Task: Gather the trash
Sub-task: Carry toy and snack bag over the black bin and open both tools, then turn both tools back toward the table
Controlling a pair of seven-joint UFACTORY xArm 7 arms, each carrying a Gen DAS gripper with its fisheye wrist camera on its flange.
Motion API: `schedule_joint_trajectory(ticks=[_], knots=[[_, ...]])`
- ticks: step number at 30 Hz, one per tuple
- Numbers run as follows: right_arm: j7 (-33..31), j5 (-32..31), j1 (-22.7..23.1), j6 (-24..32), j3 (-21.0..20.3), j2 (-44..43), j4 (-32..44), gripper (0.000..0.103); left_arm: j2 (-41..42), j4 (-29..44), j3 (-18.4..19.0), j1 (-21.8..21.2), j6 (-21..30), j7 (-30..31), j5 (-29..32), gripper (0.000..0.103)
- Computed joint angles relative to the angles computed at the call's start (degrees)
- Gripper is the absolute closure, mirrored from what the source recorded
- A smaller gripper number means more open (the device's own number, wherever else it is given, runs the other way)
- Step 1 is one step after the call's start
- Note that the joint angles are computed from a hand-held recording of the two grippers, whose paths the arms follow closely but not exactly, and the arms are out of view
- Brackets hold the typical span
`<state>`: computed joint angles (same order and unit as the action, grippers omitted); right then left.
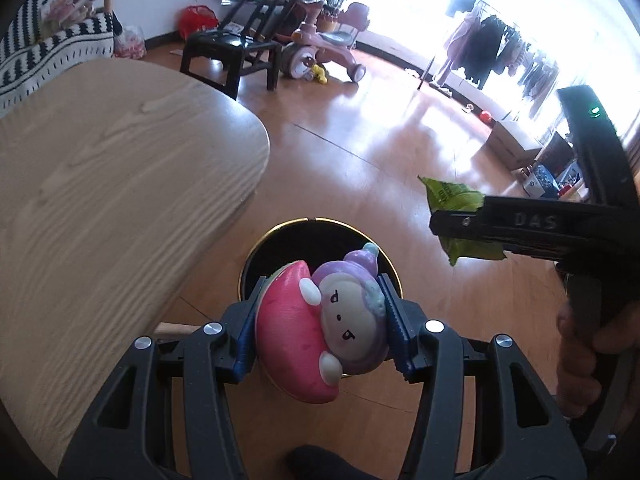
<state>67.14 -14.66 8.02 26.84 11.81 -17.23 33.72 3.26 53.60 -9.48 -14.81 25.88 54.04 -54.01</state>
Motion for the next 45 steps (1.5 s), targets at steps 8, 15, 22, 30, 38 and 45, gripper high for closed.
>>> schedule_joint_trajectory(ticks=[8,15,22,30,38,45], knots=[[-0.4,-0.3,-0.7,-2.1,-0.8,0.6,-1.1,0.04,3.4,1.3,-1.8,0.0,-2.4,1.3,-1.7,0.048],[1.8,-2.0,-2.3,-2.6,-0.1,-0.2,-1.7,0.026,3.5,1.8,-2.4,0.8,-1.3,4.0,-5.7,0.031],[6.7,-6.9,-4.1,-2.1,2.5,-0.9,-0.6,0.02,1.9,1.0,-1.8,0.6,-0.9,5.5,-8.7,0.018],[11.4,-12.0,-2.9,-2.3,5.4,1.8,5.9,0.017,-6.4,-3.6,2.5,1.3,-0.3,2.5,-5.1,0.011],[13.2,-20.6,4.6,1.0,7.7,14.2,23.6,0.015,-16.8,-8.3,12.3,7.6,-0.2,-3.7,6.7,0.01],[9.8,-28.5,17.2,9.7,8.3,32.0,47.8,0.015,-20.8,-10.2,23.7,17.1,0.7,-0.5,14.5,0.009]])
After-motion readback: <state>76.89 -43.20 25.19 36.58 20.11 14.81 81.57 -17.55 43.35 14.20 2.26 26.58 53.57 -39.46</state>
